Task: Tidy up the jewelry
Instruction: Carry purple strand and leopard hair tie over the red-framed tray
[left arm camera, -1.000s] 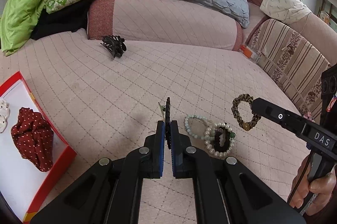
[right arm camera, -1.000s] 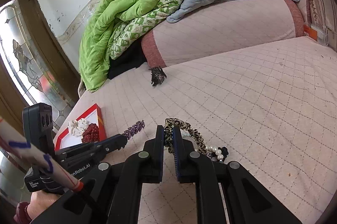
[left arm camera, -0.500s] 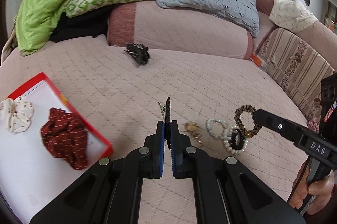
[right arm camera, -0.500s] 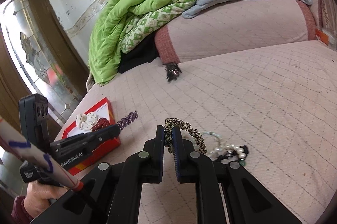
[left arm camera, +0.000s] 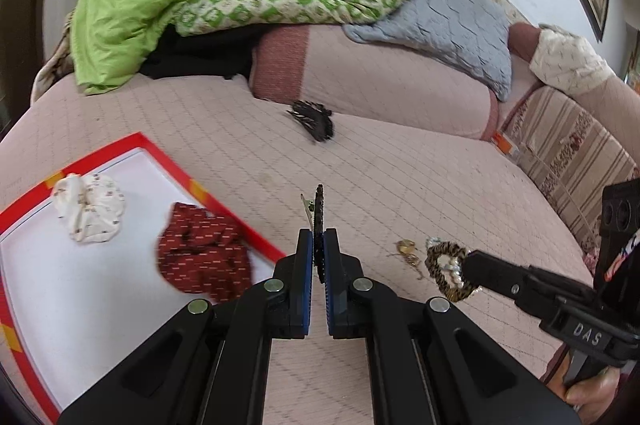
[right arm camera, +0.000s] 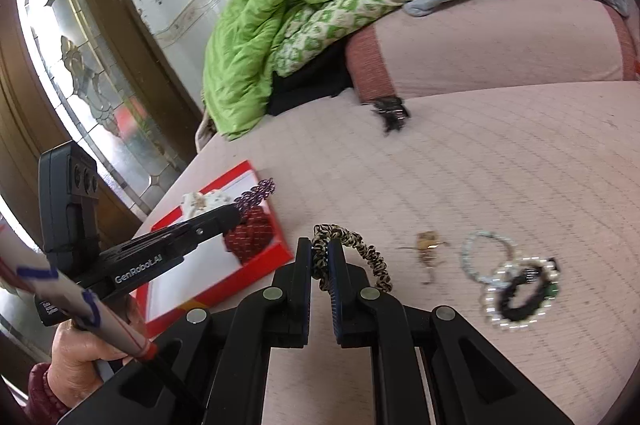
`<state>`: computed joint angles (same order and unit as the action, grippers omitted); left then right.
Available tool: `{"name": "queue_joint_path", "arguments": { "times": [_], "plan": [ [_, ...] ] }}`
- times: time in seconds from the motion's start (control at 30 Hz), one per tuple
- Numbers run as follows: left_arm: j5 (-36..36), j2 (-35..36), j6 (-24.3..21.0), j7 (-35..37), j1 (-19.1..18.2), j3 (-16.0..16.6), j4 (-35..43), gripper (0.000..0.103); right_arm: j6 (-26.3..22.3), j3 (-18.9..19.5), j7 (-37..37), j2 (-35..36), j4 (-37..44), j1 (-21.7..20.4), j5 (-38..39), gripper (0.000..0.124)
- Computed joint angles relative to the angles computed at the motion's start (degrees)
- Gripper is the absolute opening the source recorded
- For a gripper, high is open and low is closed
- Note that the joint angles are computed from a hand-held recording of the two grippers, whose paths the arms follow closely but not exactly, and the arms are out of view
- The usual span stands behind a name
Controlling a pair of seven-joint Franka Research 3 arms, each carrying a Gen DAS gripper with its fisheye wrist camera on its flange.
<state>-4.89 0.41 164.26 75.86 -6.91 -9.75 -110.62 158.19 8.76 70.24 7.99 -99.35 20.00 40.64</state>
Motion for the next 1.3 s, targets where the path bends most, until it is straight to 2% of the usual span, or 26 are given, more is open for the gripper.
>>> {"name": "queue_joint_path", "arguments": {
  "times": [0.13, 0.5, 0.63, 0.87, 1.1, 1.3],
  "plan": [
    [-1.84, -2.01, 1.19, 0.28, 0.96, 1.15, -2.48, 0.005, -0.68, 0.97, 1.53, 2.05, 2.76, 1.42, -0.86, 0.009],
    [-4.68, -5.62, 1.55, 0.35, 2.94, 4.89, -7.09, 0.005, -4.60, 2.23, 8.50, 11.05, 15.57, 6.24, -10.51, 0.009],
    [-1.08, -6.07, 0.18, -2.56, 4.88, 5.25, -7.61, 0.005, -6.56, 2.43, 10.18, 13.73, 19.64, 7.40, -12.84, 0.009],
    [1.01, -6.07, -2.19, -7.33, 8.17, 6.91, -8.30, 0.005, -11.93, 2.13, 12.68, 19.96, 29.11, 10.13, -17.84, 0.009],
    [-2.35, -5.31, -4.77, -6.62, 9.66, 7.85, -8.30, 0.005, -18.44, 0.86, 15.86, 27.63, 40.66, 12.86, -22.36, 0.009],
    [-4.38, -5.24, -5.52, -5.10, 10.24, 7.88, -8.41, 0.005, -25.81, -0.81, 19.06, 36.25, 54.09, 15.17, -26.35, 0.009]
  ]
}}
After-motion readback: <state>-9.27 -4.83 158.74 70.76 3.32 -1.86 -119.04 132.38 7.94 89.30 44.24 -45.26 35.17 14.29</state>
